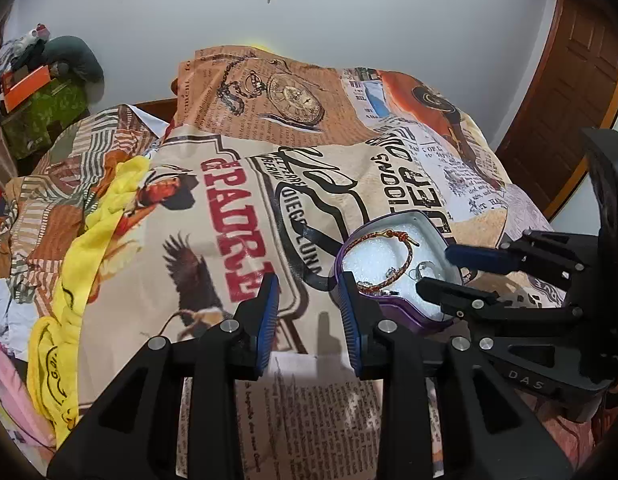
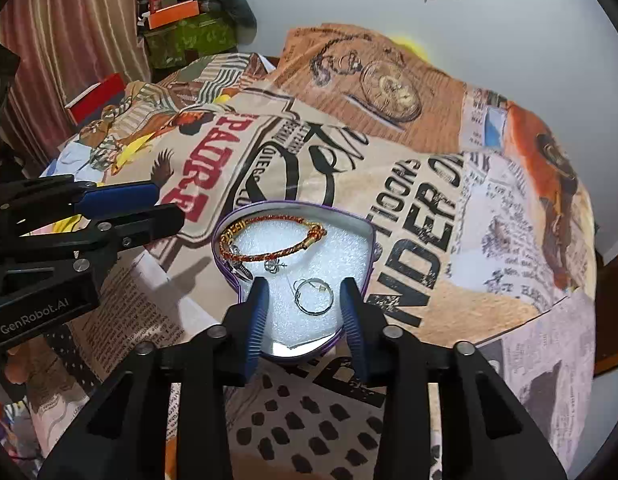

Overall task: Organize jewelry
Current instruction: 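Lower the bracelet into the tin with the left gripper while the right gripper drops the silver ring in, then move the right gripper to a gold ring on the bedspread and grasp it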

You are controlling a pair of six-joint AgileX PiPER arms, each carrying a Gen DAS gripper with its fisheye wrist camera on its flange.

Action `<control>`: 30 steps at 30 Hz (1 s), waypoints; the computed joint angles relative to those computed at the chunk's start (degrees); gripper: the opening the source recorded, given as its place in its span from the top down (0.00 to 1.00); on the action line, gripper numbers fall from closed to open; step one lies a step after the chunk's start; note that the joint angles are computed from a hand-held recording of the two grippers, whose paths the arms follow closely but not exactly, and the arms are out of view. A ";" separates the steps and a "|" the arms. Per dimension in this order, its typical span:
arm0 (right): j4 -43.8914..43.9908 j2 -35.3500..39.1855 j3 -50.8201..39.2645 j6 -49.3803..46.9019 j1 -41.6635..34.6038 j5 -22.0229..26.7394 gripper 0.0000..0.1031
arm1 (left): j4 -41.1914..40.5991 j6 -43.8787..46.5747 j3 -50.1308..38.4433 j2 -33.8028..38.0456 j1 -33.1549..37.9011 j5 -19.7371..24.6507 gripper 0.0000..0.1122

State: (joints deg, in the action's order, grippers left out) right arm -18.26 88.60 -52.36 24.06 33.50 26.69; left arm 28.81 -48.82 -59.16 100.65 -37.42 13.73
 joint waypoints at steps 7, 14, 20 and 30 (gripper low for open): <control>-3.62 -3.80 0.56 4.41 1.29 1.41 0.65 | 2.98 -3.07 0.92 -3.11 -1.92 2.66 0.73; -5.24 -12.87 3.72 7.63 2.12 3.83 0.65 | 8.88 -8.75 1.57 -7.78 -6.67 6.76 0.73; -5.98 -23.32 7.70 9.11 2.15 7.32 0.65 | 11.76 -12.64 1.23 -10.71 -12.08 10.39 0.73; -2.46 -39.40 14.78 5.76 -3.69 13.54 0.65 | 14.02 -16.39 -1.37 -10.16 -22.14 13.38 0.70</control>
